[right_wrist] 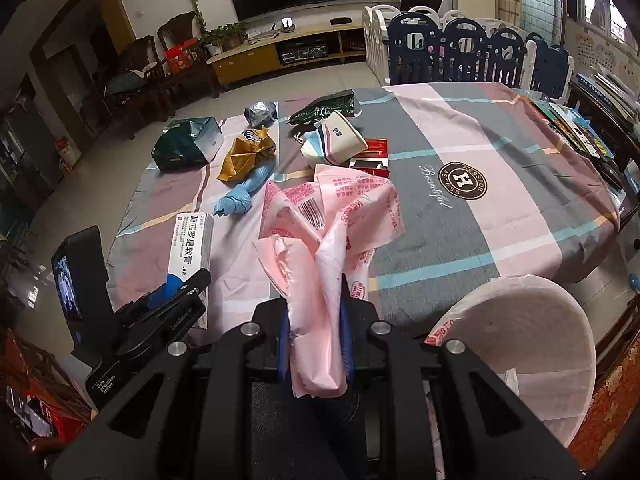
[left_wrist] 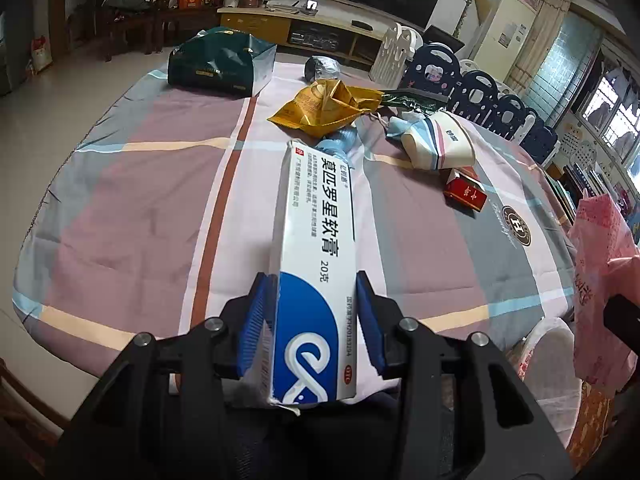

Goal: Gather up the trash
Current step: 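Carry the pink tissue toward the wastebasket with the right tool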

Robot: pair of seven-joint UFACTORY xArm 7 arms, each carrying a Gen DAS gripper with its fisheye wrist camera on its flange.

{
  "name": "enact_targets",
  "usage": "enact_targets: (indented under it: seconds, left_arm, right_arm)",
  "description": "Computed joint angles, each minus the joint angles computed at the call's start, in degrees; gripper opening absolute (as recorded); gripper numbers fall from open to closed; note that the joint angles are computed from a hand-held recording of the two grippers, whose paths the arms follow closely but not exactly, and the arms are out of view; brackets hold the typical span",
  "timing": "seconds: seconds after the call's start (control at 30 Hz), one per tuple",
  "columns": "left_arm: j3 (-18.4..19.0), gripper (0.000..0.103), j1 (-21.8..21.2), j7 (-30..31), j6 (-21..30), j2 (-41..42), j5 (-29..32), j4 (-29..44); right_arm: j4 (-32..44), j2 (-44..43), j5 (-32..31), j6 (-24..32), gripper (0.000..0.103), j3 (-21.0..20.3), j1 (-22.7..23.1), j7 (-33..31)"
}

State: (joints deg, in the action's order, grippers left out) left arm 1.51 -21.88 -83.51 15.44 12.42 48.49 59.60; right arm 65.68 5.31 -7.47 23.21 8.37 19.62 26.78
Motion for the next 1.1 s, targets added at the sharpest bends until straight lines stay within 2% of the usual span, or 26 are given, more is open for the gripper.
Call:
enact_targets:
  seconds: [0.37,1.1]
  left_arm:
    - [-0.1,0.044,-0.3,-0.6,0.4,0.1,1.5,0.4]
    - [0.0,0.044,-0.5,-0.2,0.5,0.4,1.1,0.6]
  right_arm:
    - [1.0,0.4,-0.6,1.8,0.021,0.0,0.5,2.0]
    - [0.5,0.4,0.3,1.5,0.021,-0.2,0.3,3.5]
